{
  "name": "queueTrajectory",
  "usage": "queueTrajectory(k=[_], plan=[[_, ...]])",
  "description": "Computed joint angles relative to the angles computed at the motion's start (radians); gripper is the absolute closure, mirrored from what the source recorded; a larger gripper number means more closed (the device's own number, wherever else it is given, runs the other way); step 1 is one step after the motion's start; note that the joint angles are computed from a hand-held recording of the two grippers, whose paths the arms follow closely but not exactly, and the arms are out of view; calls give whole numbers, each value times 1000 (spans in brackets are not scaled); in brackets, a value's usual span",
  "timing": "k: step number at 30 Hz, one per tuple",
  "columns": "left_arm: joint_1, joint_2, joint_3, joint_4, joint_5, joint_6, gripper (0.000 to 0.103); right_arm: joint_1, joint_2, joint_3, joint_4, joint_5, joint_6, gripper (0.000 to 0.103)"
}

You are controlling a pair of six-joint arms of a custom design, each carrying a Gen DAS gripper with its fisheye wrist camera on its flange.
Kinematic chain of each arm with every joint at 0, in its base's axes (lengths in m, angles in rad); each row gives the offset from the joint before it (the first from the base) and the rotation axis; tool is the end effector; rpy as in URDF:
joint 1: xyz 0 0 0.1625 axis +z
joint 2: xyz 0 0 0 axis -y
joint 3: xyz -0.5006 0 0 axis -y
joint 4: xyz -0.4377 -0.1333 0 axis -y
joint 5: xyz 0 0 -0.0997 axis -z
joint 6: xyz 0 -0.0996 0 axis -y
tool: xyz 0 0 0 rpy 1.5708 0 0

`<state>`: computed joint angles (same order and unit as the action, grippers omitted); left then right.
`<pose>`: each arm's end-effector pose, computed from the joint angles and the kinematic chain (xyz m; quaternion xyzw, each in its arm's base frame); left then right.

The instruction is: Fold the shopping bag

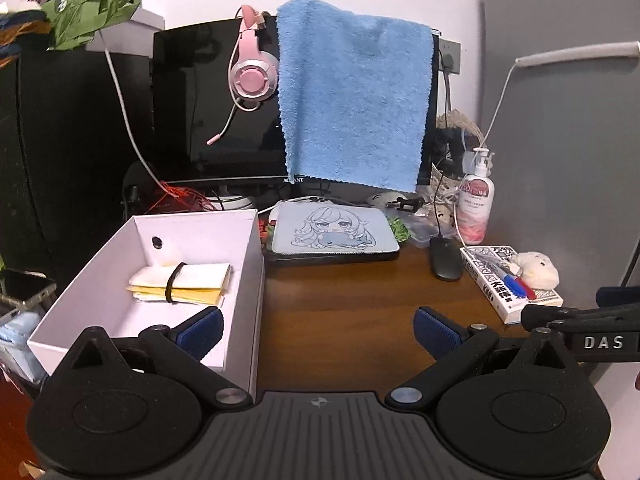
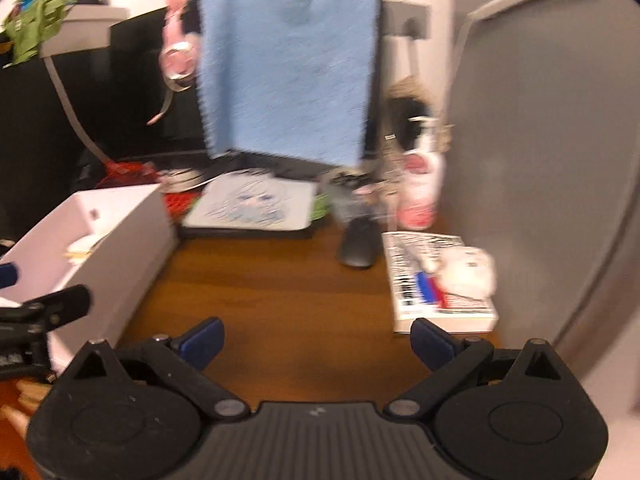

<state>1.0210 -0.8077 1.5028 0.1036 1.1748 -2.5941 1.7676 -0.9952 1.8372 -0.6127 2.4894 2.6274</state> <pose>-0.2062 -0.6651 0.1086 0.4105 0.8136 -0.3694 0.1818 0.1705 -0.5780 0.1451 -0.0139 -0.7542 0.4953 0.4310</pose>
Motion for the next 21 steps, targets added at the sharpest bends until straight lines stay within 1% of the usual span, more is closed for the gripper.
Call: queueTrajectory(k=[1, 4, 6, 9, 14, 16, 21], plan=[[0, -2, 2, 1, -1, -4, 1, 3, -3, 12, -36, 12, -9, 3], [1, -8, 5, 6, 6, -16, 1, -3, -18, 34, -27, -24, 40, 3], [0, -9, 6, 10, 9, -20, 1, -3, -19, 40, -30, -32, 41, 3], [-4, -8, 12, 1, -12, -18, 1, 4, -16, 50, -76, -27, 17, 3], [-1, 0, -2, 24, -18, -37, 1, 22, -12, 84, -189, -42, -64, 3], [-1, 1, -5, 28, -20, -40, 1, 27, -4, 81, -192, -40, -75, 3], [-2, -5, 3, 17, -21, -33, 1, 36, 9, 66, -163, -37, -67, 3]])
